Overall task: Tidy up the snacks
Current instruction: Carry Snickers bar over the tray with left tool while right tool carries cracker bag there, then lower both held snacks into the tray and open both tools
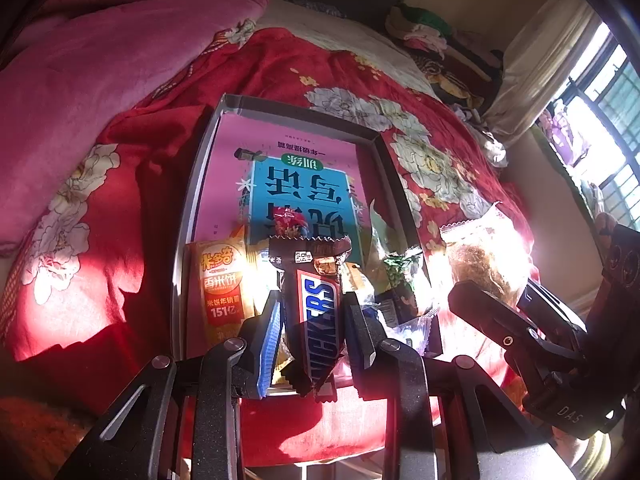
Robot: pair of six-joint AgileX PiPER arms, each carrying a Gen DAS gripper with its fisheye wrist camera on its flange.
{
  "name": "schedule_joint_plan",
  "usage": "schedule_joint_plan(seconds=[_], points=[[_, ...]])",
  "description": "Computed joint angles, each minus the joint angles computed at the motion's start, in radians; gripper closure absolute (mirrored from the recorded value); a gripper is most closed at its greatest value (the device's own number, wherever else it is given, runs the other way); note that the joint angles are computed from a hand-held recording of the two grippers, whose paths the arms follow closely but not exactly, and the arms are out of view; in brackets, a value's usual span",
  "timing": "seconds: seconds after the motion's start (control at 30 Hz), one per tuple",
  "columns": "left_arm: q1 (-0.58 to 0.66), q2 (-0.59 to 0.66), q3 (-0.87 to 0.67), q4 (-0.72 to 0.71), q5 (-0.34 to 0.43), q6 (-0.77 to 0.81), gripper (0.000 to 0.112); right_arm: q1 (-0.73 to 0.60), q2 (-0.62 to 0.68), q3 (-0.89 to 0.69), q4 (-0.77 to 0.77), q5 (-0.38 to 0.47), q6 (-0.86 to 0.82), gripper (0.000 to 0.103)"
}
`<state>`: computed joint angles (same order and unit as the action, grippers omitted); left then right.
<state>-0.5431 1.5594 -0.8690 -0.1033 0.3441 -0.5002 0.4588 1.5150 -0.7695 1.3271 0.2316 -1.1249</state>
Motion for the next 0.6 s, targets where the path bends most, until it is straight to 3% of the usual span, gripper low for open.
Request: schedule_joint_plan(seconds=[0.6], points=[[-0.033, 0.042, -0.023, -0.008, 0.038, 0.036, 0.082, 0.035, -0.015, 0.075, 0.004, 0.001, -0.018, 0.052]])
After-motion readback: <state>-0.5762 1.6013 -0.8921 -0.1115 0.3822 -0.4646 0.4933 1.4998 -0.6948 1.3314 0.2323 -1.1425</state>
